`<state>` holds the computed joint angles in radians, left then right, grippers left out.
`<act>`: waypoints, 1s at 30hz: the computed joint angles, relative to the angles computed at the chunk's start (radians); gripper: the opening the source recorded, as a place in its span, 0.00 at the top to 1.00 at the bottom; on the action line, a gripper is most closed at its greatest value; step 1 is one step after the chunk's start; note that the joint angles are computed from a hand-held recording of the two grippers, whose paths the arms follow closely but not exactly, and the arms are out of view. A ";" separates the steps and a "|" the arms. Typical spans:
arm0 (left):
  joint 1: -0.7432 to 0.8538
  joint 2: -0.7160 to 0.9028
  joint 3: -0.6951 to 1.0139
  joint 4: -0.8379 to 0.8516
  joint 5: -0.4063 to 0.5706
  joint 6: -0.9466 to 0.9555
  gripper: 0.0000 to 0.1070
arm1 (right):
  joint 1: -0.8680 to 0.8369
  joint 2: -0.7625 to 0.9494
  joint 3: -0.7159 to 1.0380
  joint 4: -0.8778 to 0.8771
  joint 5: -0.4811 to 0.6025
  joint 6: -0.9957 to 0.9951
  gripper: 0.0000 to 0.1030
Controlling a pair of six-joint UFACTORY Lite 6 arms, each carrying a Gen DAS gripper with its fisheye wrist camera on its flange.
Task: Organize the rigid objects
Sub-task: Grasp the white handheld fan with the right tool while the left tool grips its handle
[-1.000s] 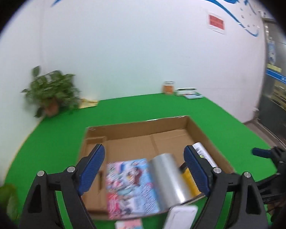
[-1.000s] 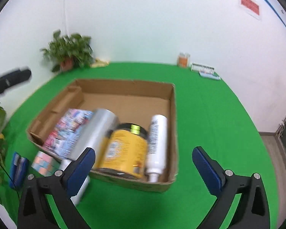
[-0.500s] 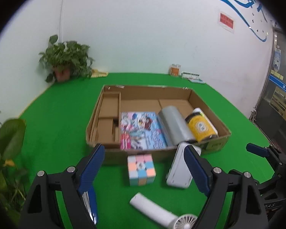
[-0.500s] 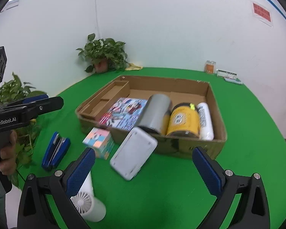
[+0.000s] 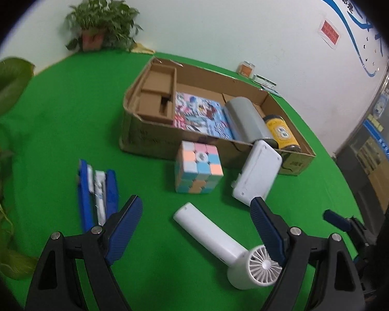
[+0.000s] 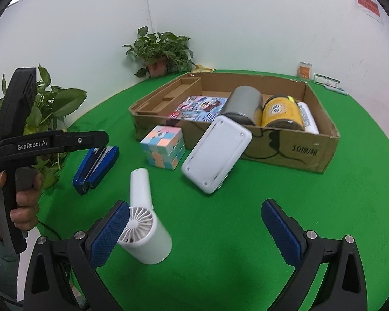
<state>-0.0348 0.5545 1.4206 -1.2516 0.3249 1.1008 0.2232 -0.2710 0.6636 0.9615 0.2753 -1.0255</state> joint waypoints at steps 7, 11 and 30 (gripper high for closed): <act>0.025 0.055 0.009 -0.035 0.141 -0.002 0.21 | 0.053 -0.017 -0.055 0.049 0.025 -0.064 0.01; 0.016 0.084 0.019 0.056 0.163 -0.079 0.21 | 0.097 0.035 -0.046 0.067 0.015 -0.091 0.01; 0.058 0.219 0.153 0.126 0.311 -0.197 0.22 | -0.005 0.400 0.157 0.200 0.237 -0.078 0.46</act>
<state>0.0237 0.7733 1.5738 -1.1254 0.6363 0.9034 0.2180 0.1286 0.8204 1.1616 0.5126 -1.1032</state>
